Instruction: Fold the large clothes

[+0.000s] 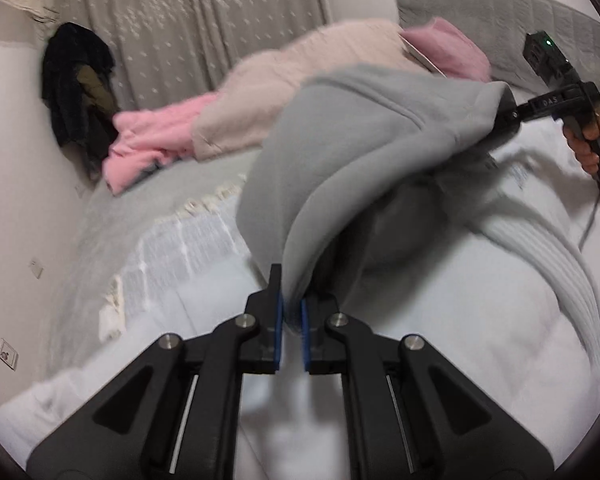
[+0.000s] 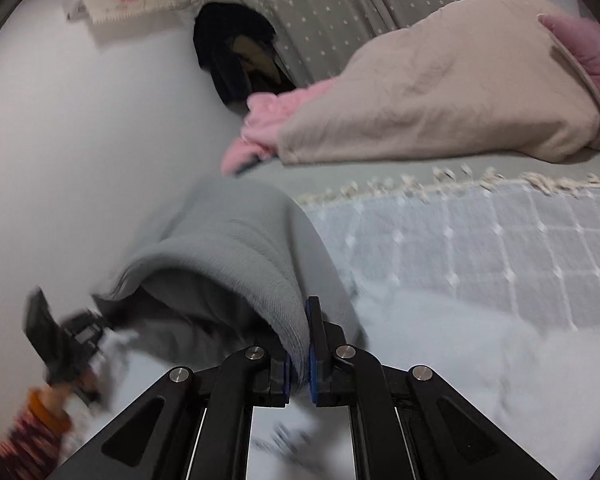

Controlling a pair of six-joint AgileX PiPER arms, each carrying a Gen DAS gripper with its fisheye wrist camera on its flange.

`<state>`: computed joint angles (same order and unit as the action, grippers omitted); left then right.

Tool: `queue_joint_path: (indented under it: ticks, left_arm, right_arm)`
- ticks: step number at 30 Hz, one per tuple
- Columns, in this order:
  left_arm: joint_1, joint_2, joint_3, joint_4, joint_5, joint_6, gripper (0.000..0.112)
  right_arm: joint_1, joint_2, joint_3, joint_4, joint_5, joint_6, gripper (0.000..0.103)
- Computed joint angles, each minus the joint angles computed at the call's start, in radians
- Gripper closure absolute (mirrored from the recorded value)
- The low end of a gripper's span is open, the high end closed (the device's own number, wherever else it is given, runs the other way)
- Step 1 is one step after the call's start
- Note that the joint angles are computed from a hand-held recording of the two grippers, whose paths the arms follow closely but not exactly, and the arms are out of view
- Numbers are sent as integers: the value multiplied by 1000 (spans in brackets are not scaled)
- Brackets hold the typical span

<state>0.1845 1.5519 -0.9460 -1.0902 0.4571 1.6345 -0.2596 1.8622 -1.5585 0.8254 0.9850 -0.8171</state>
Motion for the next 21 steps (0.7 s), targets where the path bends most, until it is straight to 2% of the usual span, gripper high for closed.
queue_joint_path:
  ticks: [2, 4, 5, 6, 8, 9, 10, 13, 16, 18, 21]
  left_arm:
    - [20, -27, 3, 106, 85, -85, 99]
    - [70, -59, -31, 161, 219, -167, 89]
    - [106, -71, -61, 159, 306, -190, 75]
    - [144, -75, -96, 142, 401, -206, 55]
    - [189, -73, -190, 116, 547, -281, 36]
    - [190, -66, -232, 109, 581, -316, 35]
    - [171, -49, -297, 117, 596, -373, 35]
    - [63, 55, -498, 186, 562, -556, 30]
    - [-56, 232, -735, 359, 502, -823, 29]
    - [-119, 354, -880, 462, 527, -963, 29]
    - [-177, 519, -1063, 526, 607, -1135, 29]
  right_arm:
    - [-1, -35, 86, -31, -34, -37, 98]
    - [0, -63, 151, -46, -61, -75, 98]
    - [-7, -83, 181, -49, -69, -95, 98]
    - [-4, -94, 196, -59, -81, -103, 98]
    - [-3, -110, 221, -70, -100, -125, 98]
    - [4, -115, 225, -79, -108, -124, 98]
    - [9, -120, 233, -85, -118, -127, 98]
    - [10, -111, 241, -87, -133, -142, 98]
    - [14, -102, 233, -91, -128, -133, 97]
    - [4, -97, 232, -86, -115, -141, 97]
    - [0, -78, 216, -81, -98, -146, 97]
